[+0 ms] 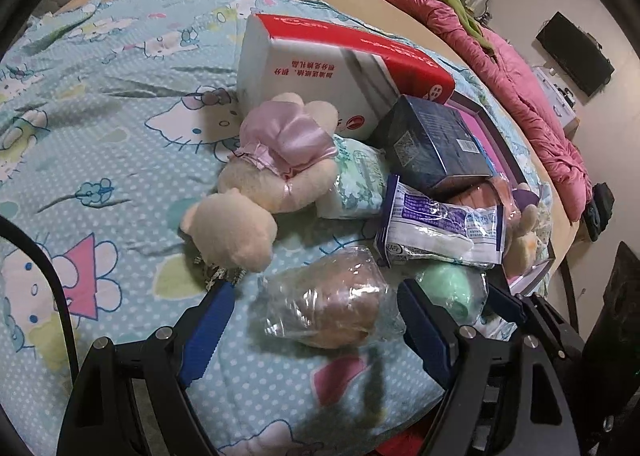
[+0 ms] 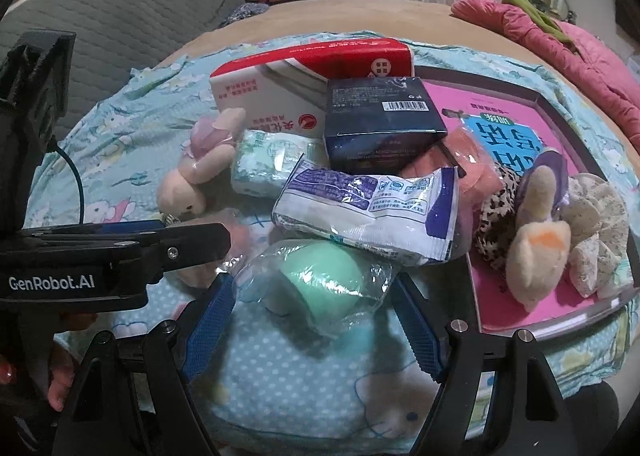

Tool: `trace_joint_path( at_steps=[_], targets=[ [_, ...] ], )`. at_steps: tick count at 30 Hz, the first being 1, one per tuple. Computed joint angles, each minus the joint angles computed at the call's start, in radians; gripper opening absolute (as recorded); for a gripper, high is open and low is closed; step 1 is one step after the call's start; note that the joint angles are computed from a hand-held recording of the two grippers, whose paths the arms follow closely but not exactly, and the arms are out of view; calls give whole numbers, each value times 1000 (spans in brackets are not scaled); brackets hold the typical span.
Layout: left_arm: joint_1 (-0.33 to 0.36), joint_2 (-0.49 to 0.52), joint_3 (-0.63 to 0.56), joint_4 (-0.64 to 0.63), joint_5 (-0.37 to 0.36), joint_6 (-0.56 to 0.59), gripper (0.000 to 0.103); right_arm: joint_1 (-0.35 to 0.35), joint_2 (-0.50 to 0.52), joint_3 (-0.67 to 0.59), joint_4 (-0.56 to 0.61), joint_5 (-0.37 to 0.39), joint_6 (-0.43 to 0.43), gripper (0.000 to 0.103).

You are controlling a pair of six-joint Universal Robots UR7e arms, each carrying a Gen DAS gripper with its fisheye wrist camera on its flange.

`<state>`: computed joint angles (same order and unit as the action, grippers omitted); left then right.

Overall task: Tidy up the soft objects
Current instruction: 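Grasp the clear bag with pink item with left tool while right tool grasps green sponge bag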

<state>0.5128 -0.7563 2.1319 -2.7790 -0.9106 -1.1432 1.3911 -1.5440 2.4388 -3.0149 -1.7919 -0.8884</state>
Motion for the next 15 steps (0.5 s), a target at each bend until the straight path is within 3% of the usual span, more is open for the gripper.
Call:
trace_joint_path(
  at_steps=[2, 9, 15],
  targets=[
    [5, 3, 2, -16, -2, 10, 83, -2, 11, 0, -16, 4, -9, 80],
    [22, 17, 8, -81, -16, 42, 81, -15, 24, -7, -19, 35, -28, 60],
    [28, 25, -2, -94, -31, 69, 70, -21, 15, -17, 28, 51, -30, 51]
  ],
)
